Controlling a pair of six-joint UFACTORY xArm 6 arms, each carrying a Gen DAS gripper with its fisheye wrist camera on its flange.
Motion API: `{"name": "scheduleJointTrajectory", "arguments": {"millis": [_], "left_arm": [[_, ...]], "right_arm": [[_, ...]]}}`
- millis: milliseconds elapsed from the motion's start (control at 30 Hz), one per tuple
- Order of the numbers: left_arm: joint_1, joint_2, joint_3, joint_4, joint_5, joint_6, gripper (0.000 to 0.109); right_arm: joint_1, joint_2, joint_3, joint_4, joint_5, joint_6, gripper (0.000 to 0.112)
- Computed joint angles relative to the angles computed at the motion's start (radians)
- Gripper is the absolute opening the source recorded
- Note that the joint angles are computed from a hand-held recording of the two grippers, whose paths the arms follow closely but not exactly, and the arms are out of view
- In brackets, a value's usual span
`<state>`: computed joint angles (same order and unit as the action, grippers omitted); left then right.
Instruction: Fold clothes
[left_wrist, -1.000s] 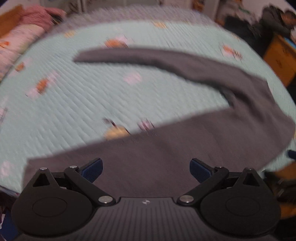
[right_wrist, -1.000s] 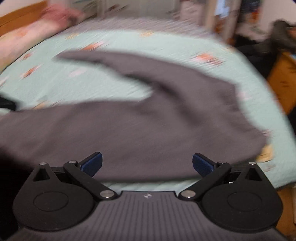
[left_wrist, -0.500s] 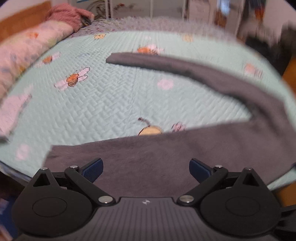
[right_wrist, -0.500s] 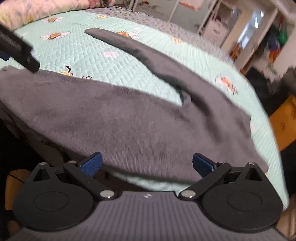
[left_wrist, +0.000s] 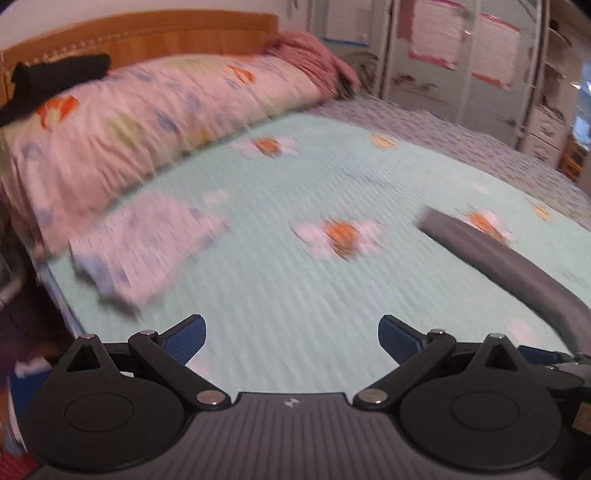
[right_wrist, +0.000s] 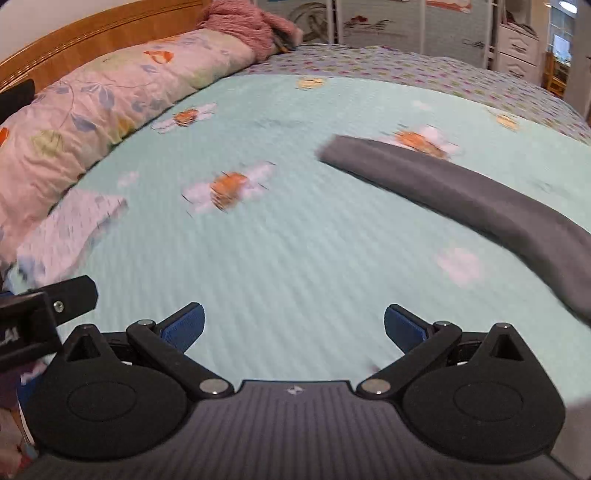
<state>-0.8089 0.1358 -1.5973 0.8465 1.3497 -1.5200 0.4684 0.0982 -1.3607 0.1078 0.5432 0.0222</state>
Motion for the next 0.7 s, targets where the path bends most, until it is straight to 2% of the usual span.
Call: {"name": "scheduleJointTrajectory", "arguments": {"millis": [67, 200, 300, 367, 467, 500, 600, 700], "left_arm": [[0.071, -0.011, 0.034, 0.027, -0.006, 0.026, 0.103], [0.223, 0.014, 0.108, 0.038, -0.157, 0.073, 0.102], [0.285, 0.042, 0.155, 0.054, -0.275, 0.084, 0.101], [0.314, 0.056, 0.189, 0.077, -0.350, 0.082, 0.101], [0.354, 0.085, 0.215, 0.077, -0.452, 0.072, 0.101], [0.366, 0.096, 0.222, 0.078, -0.487, 0.065, 0.101], [0.379, 0.102, 0.238, 0.150, -0.522, -0.025, 0.103], [0.389, 0.110, 0.244, 0.197, -0.541, -0.090, 0.103]], "right_arm": [[0.026, 0.119, -0.140, -0.046, 0.026, 0.085, 0.103], [0.063, 0.337, -0.364, -0.198, 0.026, 0.263, 0.103], [0.090, 0.492, -0.514, -0.302, 0.062, 0.345, 0.103], [0.099, 0.530, -0.509, -0.387, 0.014, 0.390, 0.103], [0.088, 0.507, -0.389, -0.595, -0.187, 0.563, 0.103], [0.084, 0.505, -0.373, -0.667, -0.224, 0.628, 0.103], [0.090, 0.535, -0.425, -0.743, -0.195, 0.700, 0.103], [0.099, 0.581, -0.502, -0.733, -0.154, 0.712, 0.103]]}}
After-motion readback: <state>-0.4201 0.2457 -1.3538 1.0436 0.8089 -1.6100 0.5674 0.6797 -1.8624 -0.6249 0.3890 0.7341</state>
